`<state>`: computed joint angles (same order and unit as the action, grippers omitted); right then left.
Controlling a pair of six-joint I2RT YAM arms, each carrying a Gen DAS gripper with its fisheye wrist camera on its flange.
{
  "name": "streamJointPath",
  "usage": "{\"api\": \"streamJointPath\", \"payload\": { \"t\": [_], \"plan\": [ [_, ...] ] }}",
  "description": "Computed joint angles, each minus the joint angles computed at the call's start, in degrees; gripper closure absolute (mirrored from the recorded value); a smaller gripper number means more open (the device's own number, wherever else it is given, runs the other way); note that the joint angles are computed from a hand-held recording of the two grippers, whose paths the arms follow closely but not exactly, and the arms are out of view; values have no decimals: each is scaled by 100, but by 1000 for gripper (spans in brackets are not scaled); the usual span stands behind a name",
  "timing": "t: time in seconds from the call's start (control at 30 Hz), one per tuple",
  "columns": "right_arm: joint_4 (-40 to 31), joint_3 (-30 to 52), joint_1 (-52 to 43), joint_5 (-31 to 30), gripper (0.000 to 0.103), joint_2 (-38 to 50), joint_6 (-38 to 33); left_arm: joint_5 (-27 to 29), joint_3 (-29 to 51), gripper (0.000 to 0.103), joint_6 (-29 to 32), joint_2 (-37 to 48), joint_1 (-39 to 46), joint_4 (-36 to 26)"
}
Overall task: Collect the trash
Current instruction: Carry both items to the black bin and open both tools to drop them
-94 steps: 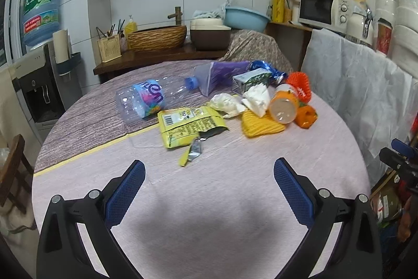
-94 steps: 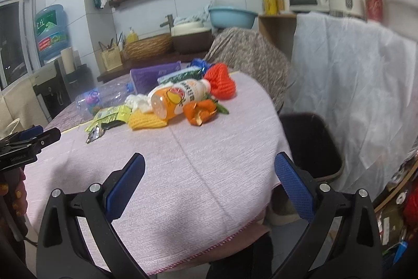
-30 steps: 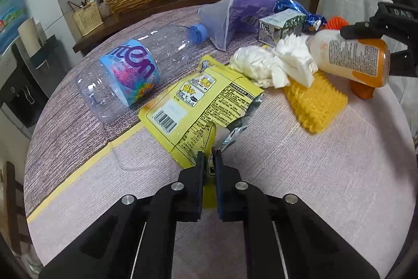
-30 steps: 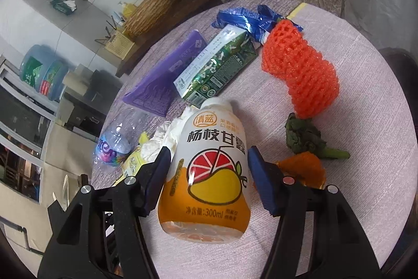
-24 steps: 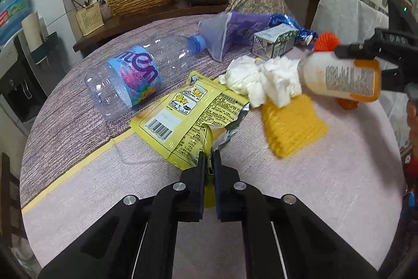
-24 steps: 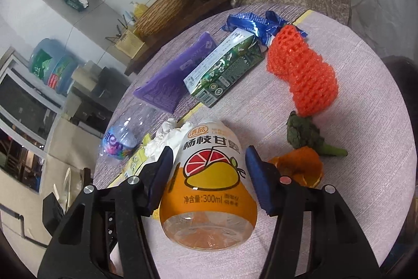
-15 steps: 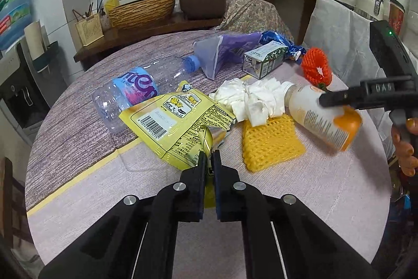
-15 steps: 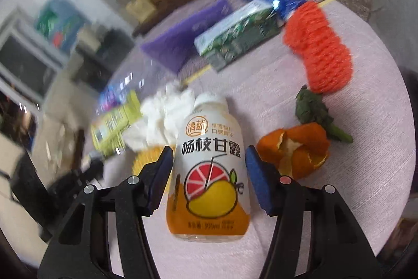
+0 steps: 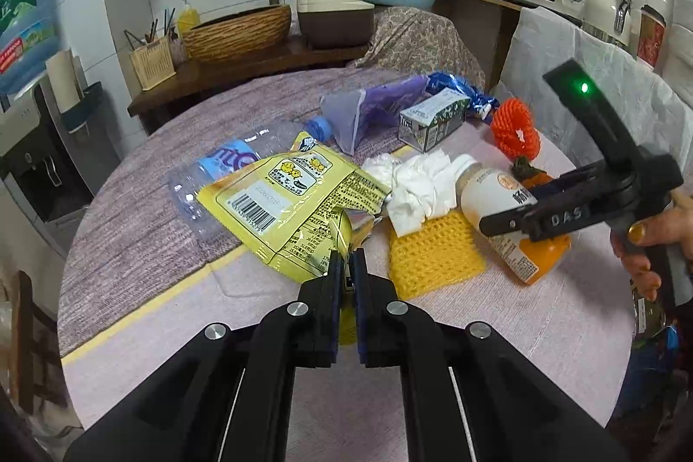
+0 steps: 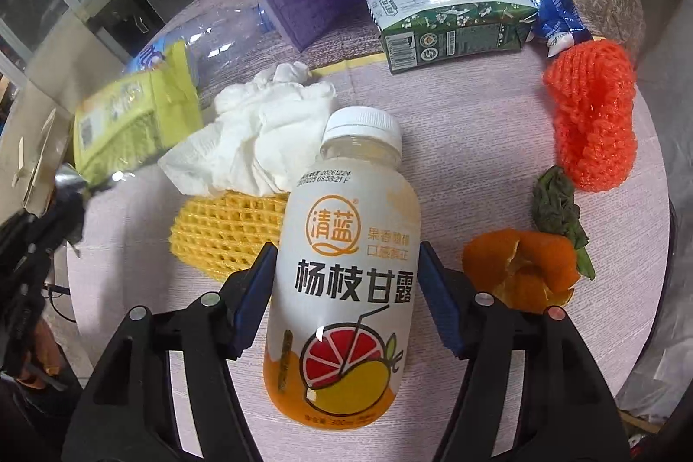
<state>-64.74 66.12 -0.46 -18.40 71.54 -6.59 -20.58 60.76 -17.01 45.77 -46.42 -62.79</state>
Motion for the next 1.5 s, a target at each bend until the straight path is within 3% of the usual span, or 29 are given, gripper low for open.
{"api": "streamJointPath", "payload": {
  "t": [0.13, 0.27, 0.43, 0.63, 0.73, 0.8, 0.9, 1.1, 1.2, 1.5],
  "plan": [
    [-127, -152, -449, -452, 40, -187, -205, -157, 374, 96, 56, 10, -69, -214],
    [-738, -157, -1432, -1577, 41, -306, -831, -353, 905, 96, 64, 20, -235, -448],
    [-1504, -166, -2104, -2484, 41, -508, -1511, -310, 1509, 96, 123, 174, -256, -582],
    [-1529, -168, -2728, -2507, 41, -1389, -1964, -664, 2130, 96, 100, 681, -800, -517],
    [-1638, -262, -3306, -2791, 41, -1844, -2563, -681, 2416, 96, 74, 1038, -1045, -356],
    [-1419, -369, -3482, -2906, 41, -2085, -2513, -545, 2606, 96, 108, 1327, -1070, -198],
    [-1835, -312, -4502, -3407, 41, -1958, -3348, -122, 2965, 96, 116, 1867, -1079, 78],
    [-2453, -36, -6523, -3905, 41, -1017, -4843, -209, 3640, 96, 172, 3032, -1611, 629],
    [-2227, 175, -7283, -3960, 41, -480, -5046, -175, 4010, 96, 175, 3689, -1828, 872],
    [-443, 605, -8175, -3876, 41, 769, -4063, 214, 5318, 96, 127, 5538, -2267, 1105]
  ]
}}
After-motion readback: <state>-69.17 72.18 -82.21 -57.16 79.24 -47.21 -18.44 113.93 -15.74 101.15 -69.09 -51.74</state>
